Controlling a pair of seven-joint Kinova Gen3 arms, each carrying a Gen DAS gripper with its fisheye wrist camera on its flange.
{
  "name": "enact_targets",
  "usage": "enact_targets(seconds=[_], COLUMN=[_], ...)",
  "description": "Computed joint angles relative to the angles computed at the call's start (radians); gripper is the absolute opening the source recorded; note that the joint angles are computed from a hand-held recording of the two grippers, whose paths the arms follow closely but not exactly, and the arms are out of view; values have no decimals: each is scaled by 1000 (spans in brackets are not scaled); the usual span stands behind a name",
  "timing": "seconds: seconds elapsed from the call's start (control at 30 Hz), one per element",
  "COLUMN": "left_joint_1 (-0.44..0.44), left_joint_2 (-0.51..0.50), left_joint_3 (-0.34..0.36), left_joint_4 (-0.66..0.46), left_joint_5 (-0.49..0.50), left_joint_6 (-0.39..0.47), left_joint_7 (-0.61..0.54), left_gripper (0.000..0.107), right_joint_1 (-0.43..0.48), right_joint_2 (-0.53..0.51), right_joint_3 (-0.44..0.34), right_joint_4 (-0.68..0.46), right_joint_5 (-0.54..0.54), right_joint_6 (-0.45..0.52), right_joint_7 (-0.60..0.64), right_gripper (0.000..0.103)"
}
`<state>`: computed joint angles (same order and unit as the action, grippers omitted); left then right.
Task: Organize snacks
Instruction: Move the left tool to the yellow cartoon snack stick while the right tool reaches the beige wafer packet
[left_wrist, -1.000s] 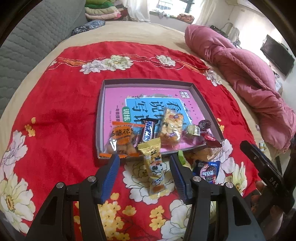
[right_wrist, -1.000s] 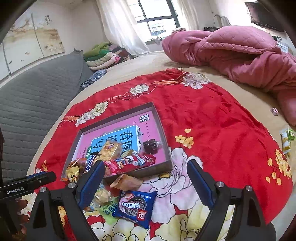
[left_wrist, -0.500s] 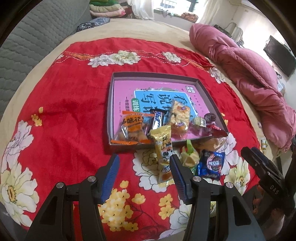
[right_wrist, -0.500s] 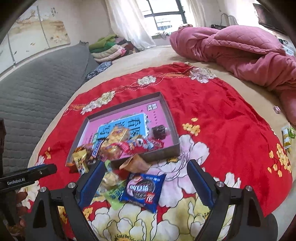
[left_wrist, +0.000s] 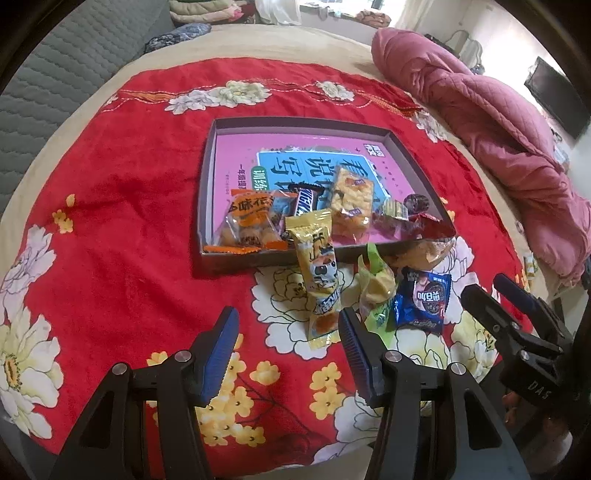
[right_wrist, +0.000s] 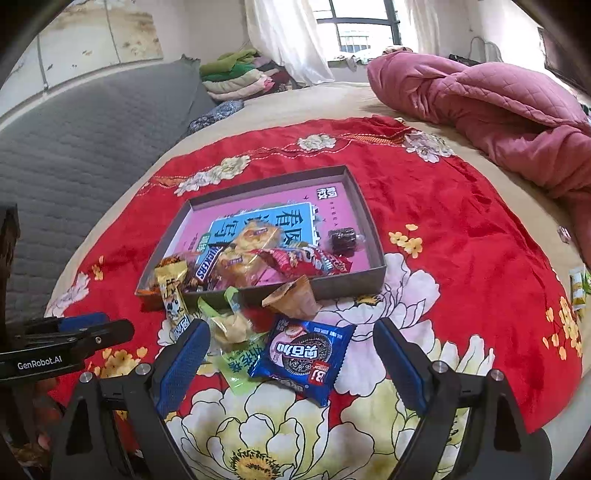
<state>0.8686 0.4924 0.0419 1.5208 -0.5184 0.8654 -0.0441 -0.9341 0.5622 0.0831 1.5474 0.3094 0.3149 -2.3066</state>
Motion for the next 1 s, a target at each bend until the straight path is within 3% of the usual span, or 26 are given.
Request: enact_targets(seconds=[0.53, 1.0], left_joint_1=[-22, -43], left_joint_2=[58, 106], left_joint_3=[-3, -19], left_joint_4=[-43, -74], left_joint_5=[56, 111], left_joint_6=[-11, -32], left_joint_7=[-61, -116], left_gripper=[58, 58], right_joint_1=[46, 36], right_joint_2=[72, 144], right_joint_3=[-52, -22], right_joint_4=[-85, -166], right_joint_5=[-30, -24], right_joint_6=[69, 95], right_joint_7=[61, 70], right_gripper=[90, 90])
